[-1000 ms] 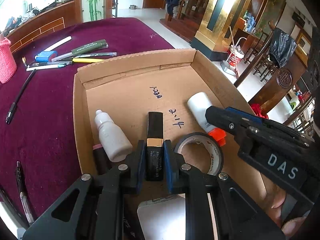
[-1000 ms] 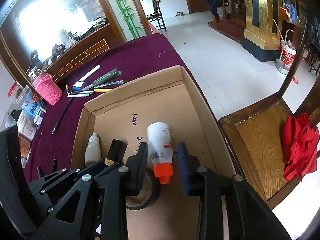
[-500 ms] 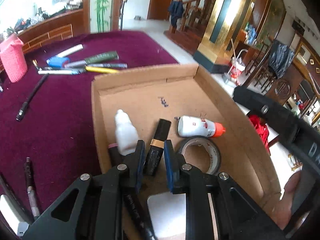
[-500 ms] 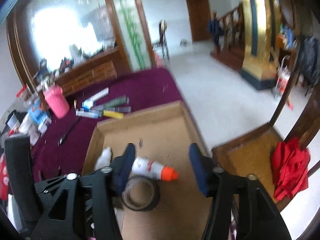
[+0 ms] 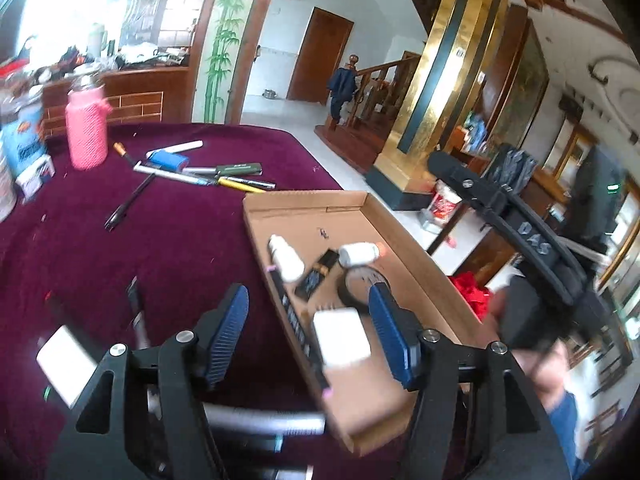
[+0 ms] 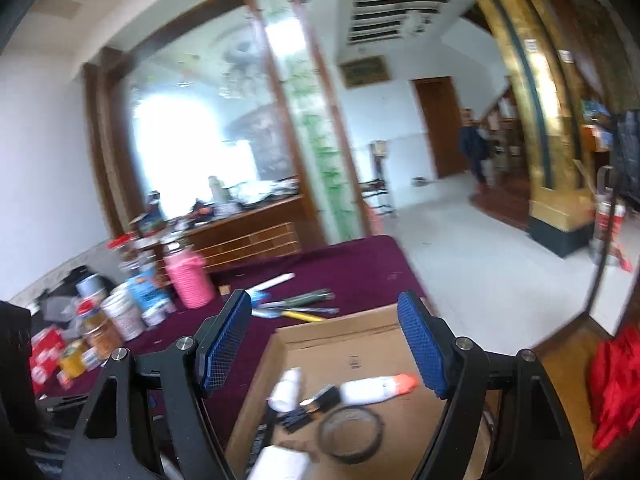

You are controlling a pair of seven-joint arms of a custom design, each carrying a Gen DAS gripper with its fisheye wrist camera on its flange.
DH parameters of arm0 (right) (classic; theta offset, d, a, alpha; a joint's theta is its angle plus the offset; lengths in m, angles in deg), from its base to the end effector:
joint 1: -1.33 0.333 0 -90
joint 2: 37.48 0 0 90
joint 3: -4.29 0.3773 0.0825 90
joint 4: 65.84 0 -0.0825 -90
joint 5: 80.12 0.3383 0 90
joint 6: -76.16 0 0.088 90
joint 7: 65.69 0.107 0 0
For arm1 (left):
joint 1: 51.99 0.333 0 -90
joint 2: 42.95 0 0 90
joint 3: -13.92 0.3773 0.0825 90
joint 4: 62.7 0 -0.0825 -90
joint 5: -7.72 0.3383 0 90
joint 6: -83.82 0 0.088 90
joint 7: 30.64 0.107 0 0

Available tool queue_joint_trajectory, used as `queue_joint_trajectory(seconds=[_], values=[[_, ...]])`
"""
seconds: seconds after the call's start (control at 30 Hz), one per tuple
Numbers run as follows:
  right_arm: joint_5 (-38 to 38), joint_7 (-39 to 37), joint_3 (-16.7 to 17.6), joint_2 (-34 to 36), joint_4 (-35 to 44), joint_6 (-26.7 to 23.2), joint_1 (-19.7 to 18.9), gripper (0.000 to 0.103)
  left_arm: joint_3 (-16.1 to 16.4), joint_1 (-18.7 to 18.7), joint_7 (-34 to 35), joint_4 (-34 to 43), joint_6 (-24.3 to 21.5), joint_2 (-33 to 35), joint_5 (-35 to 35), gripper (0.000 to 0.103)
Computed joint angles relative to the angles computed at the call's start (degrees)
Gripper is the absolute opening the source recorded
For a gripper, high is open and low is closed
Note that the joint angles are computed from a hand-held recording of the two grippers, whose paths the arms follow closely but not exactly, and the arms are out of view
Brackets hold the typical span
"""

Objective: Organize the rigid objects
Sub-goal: 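Move both open tools back over the pile of markers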

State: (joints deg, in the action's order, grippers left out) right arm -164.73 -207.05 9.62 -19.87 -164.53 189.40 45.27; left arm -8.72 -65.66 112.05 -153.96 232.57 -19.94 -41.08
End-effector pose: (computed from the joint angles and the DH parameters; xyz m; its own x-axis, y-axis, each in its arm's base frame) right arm 0.4718 0.4380 0.5308 -0.4291 -0.8609 -0.2733 -0.1414 0.3629 -0.9211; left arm 0.5952 -0.3525 0.5543 -0.8086 -0.5052 0.3017 -0.5249 0.3877 -0.7577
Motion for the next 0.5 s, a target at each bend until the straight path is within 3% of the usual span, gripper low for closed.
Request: queue_joint_trajectory(seconds=[0.07, 0.13, 0.17, 0.2, 0.27, 0.33, 0.43, 0.5], values=[[1.51, -3.99, 0.42, 0.94, 1.82, 4.34, -1.13, 0.071, -0.56, 2.7, 4.07, -3.21, 0.63, -2.33, -3.59, 0.062], [2.75, -6.99, 0.25, 1.96, 3.19, 9.4, -2.15, 0.071, 1.11, 4.1, 5.46, -5.67, 0.38, -4.34, -4.08, 0.063], [3.77, -8.45, 0.16, 2.53, 3.96, 12.52, -2.74, 0.071, 2.35, 4.26, 4.75, -6.76, 0.86, -5.15, -3.44, 0.07], [4.77, -9.96, 0.16, 3.31, 4.97, 17.42, -3.7, 0.071, 3.26, 4.5, 4.23, -7.95, 1.73, -5.88, -3.31, 0.079], [7.67, -12.19, 0.18, 5.01, 7.01, 26.24, -5.17, 0.071, 4.75, 6.01, 3.77, -9.46, 2.82, -6.28, -4.27, 0.081], [14.48, -19.1, 1.73, 8.02, 10.47, 34.11, -7.17, 0.071, 6.54, 7.29, 1.11, -9.82, 1.97, -5.78, -2.97, 0.081], [27.36, -33.7, 6.26, 13.9, 17.1, 36.88, -9.08, 0.071, 6.66, 9.24, 1.91, -11.23, 2.35, -5.37, -4.27, 0.081], [36.47, -42.37, 9.7, 17.98, 21.9, 33.45, -10.03, 0.071, 7.28, 8.87, 0.44, -11.73, 4.29, -4.39, -2.65, 0.081]])
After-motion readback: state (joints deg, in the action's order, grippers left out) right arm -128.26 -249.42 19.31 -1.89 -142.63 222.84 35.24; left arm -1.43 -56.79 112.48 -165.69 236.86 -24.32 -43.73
